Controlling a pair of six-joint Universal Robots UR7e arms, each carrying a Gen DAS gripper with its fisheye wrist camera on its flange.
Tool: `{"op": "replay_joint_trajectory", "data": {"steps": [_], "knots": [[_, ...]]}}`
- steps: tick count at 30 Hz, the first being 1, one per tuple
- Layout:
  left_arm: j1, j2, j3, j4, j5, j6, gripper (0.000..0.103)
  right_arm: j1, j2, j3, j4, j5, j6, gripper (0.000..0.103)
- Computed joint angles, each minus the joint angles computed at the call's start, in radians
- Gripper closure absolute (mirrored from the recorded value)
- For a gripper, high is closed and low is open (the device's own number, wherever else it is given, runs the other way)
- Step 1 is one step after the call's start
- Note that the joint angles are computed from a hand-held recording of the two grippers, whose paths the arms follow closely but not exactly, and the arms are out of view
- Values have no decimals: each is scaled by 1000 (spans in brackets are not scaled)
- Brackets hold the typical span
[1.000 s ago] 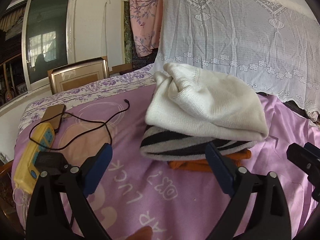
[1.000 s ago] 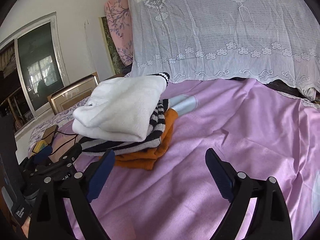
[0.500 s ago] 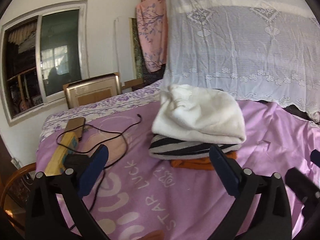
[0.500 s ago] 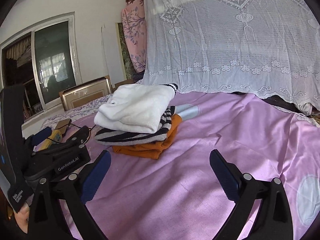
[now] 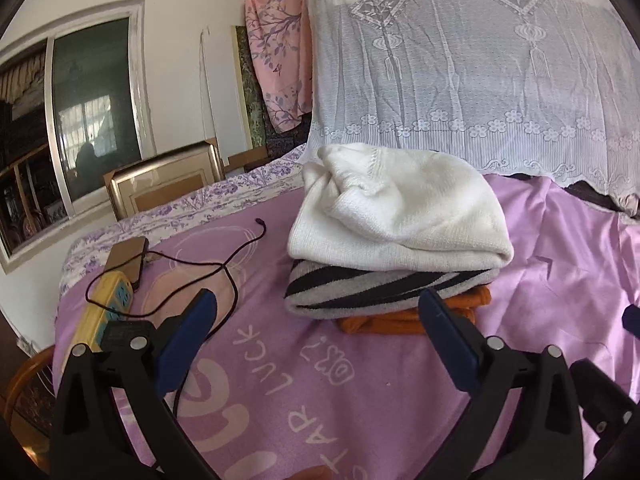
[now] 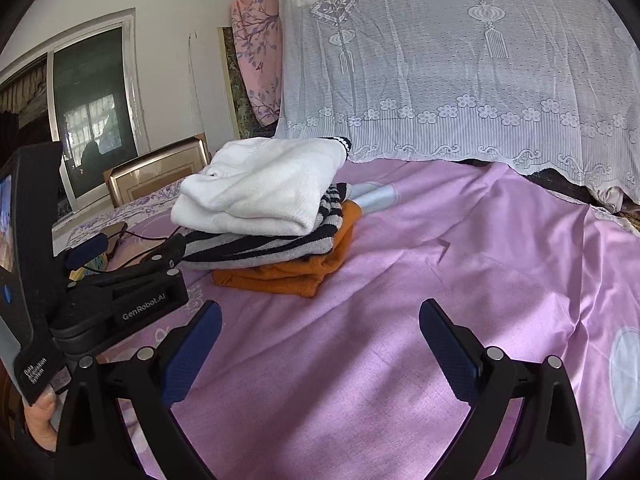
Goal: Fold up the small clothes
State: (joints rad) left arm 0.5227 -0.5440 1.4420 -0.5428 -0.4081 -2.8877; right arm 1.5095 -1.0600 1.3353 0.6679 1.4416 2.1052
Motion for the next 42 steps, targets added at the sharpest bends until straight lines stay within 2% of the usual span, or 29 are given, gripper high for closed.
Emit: {"op": "replay_joint_trajectory", "data": {"steps": [6,16,42], "knots": [[-24,-36,84,-104,-43,21,5,1,-45,86,-75,-15,-21,3],[-47,-41,124,-141,-67,19,5,-2,-14,60,-45,3,-1,3],[-50,-3,85,-106,-86,31,5,-6,-34,111,-105,-18,-36,3]]}}
